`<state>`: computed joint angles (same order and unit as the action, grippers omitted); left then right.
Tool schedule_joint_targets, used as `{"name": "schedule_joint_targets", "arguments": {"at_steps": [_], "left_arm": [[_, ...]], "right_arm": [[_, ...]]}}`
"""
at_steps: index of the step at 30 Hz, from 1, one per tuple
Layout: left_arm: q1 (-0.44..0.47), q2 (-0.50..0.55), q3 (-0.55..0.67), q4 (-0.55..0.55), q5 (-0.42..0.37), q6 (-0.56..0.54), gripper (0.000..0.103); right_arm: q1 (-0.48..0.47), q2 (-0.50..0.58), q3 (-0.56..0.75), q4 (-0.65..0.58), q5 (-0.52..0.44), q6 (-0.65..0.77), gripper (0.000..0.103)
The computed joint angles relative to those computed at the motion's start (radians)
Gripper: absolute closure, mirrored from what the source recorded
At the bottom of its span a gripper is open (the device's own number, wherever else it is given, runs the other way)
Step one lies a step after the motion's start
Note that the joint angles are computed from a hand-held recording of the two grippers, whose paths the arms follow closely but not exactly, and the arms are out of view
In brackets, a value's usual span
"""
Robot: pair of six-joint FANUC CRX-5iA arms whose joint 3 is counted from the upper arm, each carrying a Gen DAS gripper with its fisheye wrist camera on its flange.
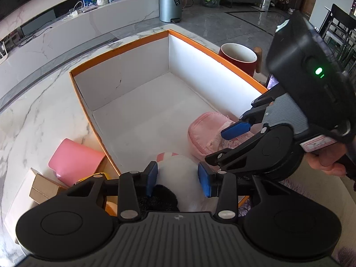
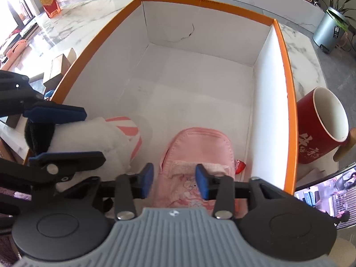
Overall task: Organize objects
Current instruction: 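Withdraw both open tools from the box back toward the table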
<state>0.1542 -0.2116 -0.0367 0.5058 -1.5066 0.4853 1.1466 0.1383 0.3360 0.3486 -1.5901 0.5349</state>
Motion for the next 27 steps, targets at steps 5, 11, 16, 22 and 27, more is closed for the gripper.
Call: {"name": "schedule_joint_targets", "arguments": {"at_steps": [5,11,16,22,27], "left_arm": [[0.001,-0.014,-0.017,0.0,0.015,-0.019,0.055],[0.004,-0.029,-0.035,0.005,0.028,-0.045,0.055],[0.055,0.007,-0.02,0.089,-0.043,-0.025,0.055],[0.128,0.047,0.026,0.175,-0.128,0.024,0.055],[0.171,0.051,0.047,0.192,-0.133,0.04,0.055]], "right_arm": [[-0.002,0.032,0.021,-0.006,-0.058,0.032,0.063],[0.011,0.033,0.029,0.01,-0.06,0.007,0.067],[0.044,-0.004,0.024,0.059,-0.06,-0.034,0.067],[0.067,-0.047,0.027,0.077,0.018,-0.116,0.067],[0.077,-0.031,0.064,0.065,0.076,-0.106,0.066]]}}
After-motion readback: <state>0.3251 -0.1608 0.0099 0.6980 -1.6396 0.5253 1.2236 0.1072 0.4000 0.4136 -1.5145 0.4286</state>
